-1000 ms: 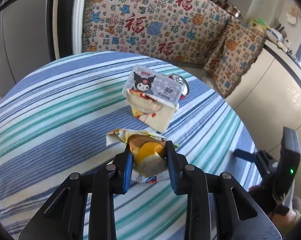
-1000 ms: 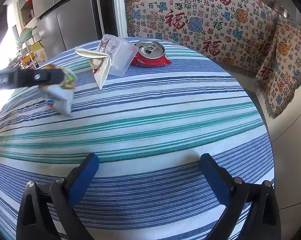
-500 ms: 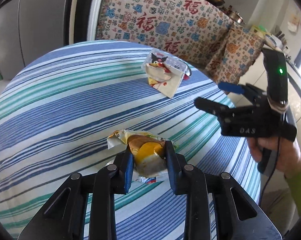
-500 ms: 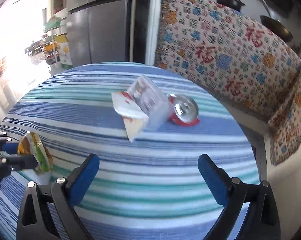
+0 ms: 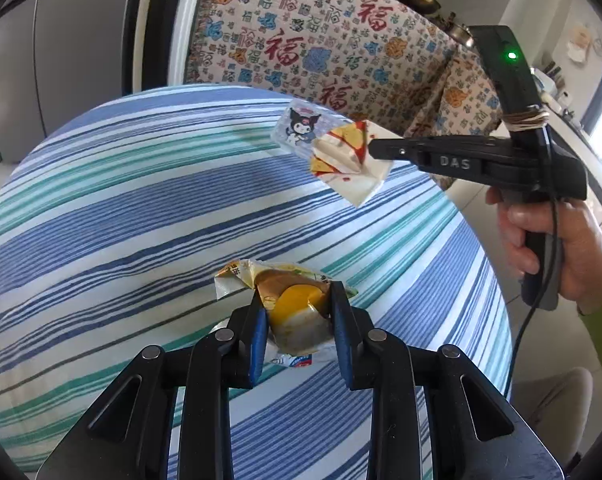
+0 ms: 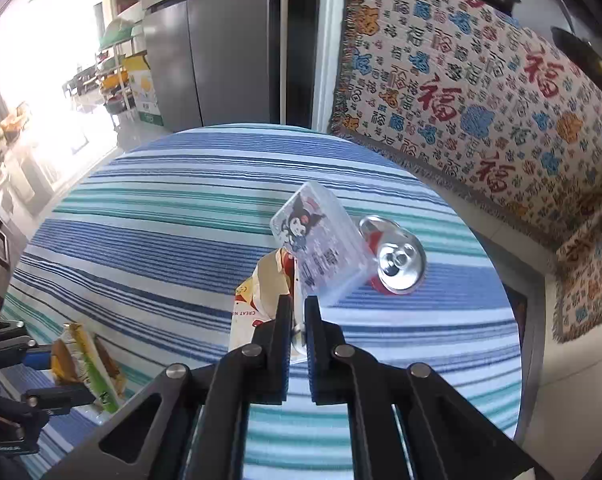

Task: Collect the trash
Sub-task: 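Carry the chip bag over the wastebasket with the left gripper while the right gripper grasps the paper wrapper, then open both grippers to drop the chip bag and wrapper into the wastebasket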

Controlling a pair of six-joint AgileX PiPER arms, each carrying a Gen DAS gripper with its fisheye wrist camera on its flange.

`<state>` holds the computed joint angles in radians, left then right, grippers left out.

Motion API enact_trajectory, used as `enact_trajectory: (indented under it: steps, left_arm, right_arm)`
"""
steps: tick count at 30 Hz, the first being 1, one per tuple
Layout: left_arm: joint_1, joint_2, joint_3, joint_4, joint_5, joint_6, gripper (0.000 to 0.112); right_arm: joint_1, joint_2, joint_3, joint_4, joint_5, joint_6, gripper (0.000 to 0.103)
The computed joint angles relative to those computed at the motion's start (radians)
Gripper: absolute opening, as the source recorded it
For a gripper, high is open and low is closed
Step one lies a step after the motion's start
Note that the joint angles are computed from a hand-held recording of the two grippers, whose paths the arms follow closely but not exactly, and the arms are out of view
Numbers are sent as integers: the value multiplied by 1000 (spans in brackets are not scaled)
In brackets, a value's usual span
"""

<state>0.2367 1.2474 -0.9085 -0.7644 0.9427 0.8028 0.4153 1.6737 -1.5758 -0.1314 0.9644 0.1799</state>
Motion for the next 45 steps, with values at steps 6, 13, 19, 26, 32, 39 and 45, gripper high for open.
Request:
enact_trajectory:
  steps: [6, 13, 19, 26, 32, 39, 45]
  left_arm:
    - [-185, -71, -1, 45, -22, -139, 28]
    - [-657, -45, -106, 192, -150, -463, 28]
    - [-1058, 151, -328, 414, -239, -782, 28]
    - [-1247, 479, -642, 526, -213, -935, 28]
    - [-1277, 680, -805, 557, -177, -972, 28]
    - [-1288, 807, -919, 565, -143, -997, 28]
    - [-1293, 874, -979, 579, -123, -1005, 29]
  right_arm:
    - [-155, -310, 244, 56, 46, -52, 7]
    - [-678, -600, 423, 194, 177, -378, 7]
    - [-1189, -612, 537, 338, 170, -777, 7]
    - [-1441, -471, 620, 391, 28, -978, 7]
    - [-1536, -326, 624, 434, -55, -1056, 7]
    - [-1603, -197, 608, 491, -78, -1111, 7]
    - [-1608, -109, 579, 513, -80, -1097, 8]
